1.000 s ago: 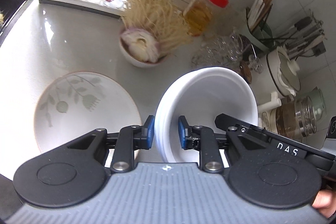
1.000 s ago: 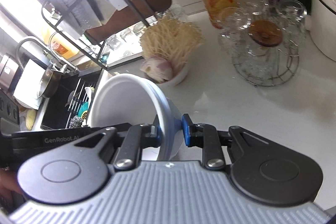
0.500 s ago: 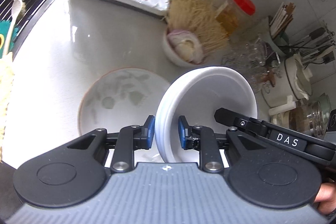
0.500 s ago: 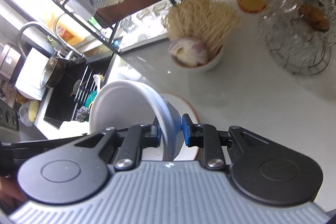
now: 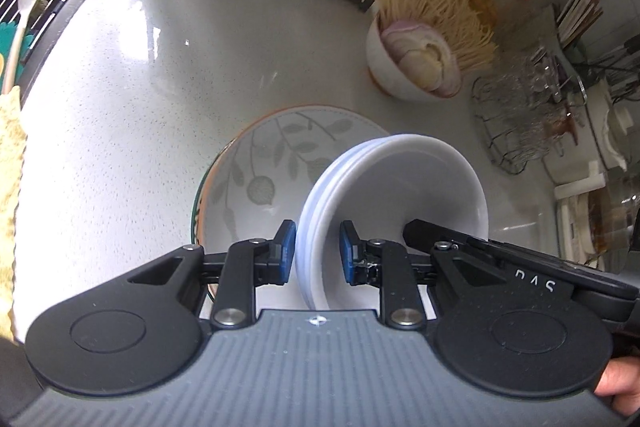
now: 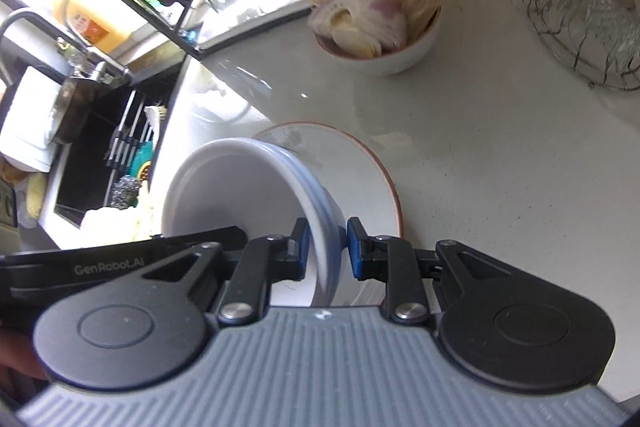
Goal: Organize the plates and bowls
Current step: 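Lower the white bowl stack into the leaf-print bowls and open both grippers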
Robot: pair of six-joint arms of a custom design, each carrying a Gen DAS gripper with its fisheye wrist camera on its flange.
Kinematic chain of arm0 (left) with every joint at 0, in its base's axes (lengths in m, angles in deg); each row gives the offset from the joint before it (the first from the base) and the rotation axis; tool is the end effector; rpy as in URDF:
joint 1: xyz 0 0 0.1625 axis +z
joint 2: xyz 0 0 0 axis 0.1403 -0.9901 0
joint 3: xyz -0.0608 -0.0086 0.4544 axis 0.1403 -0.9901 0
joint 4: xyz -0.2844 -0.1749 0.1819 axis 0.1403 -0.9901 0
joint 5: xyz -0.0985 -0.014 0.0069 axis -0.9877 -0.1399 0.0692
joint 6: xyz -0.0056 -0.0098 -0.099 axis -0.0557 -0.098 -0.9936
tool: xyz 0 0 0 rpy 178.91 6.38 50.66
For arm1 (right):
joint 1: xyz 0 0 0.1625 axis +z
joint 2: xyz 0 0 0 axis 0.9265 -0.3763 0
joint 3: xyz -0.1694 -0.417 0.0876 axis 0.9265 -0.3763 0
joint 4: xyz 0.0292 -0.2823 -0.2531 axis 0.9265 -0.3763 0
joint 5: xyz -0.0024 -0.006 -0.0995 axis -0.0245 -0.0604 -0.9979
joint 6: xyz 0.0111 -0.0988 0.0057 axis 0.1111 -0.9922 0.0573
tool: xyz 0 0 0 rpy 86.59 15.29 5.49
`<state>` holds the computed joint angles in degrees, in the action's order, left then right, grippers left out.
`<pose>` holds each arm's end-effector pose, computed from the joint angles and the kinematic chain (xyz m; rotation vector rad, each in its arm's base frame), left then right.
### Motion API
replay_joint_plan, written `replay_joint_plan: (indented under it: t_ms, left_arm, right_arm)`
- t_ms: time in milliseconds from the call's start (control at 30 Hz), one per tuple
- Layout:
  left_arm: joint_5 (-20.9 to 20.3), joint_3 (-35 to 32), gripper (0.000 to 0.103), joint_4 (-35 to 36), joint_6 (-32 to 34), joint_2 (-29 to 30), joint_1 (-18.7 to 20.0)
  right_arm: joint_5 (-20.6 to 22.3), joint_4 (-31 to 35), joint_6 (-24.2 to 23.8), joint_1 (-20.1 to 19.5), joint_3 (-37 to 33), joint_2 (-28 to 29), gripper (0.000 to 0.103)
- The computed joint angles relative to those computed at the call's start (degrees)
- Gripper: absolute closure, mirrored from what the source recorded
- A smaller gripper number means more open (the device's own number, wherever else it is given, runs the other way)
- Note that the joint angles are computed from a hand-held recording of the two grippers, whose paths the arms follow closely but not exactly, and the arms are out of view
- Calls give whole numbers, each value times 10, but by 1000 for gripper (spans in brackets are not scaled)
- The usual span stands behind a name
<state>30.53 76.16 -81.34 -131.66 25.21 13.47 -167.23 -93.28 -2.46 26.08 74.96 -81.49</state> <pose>-0.3396 -0.3398 0.1061 -0.2407 2.6254 -0.7348 0.1322 -0.3688 0.3278 0.4454 -2.7963 0.2936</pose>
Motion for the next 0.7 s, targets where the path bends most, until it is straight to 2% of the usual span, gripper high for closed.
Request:
replay_joint_plan:
  t_ms: [100,367,533,633,700]
  left_arm:
    - [-5,5,77,-11,8,0,7]
    - [-37,14,77,-56,72,7,29]
    - [-24,10,75,-44,87,5,27]
    - [-15,9,69,-35,90,-1,22]
    - [-5,3,68,-13,80,-7,14]
  right_arm:
    - [-11,-15,29,7,3,7,79]
    - [-49,-56,55,21,20,23,79]
    - [-54,-61,64,27,20,21,79]
    - [-50,-67,69,30,20,13,66]
    - [-41,-65,67,31,18,5,65]
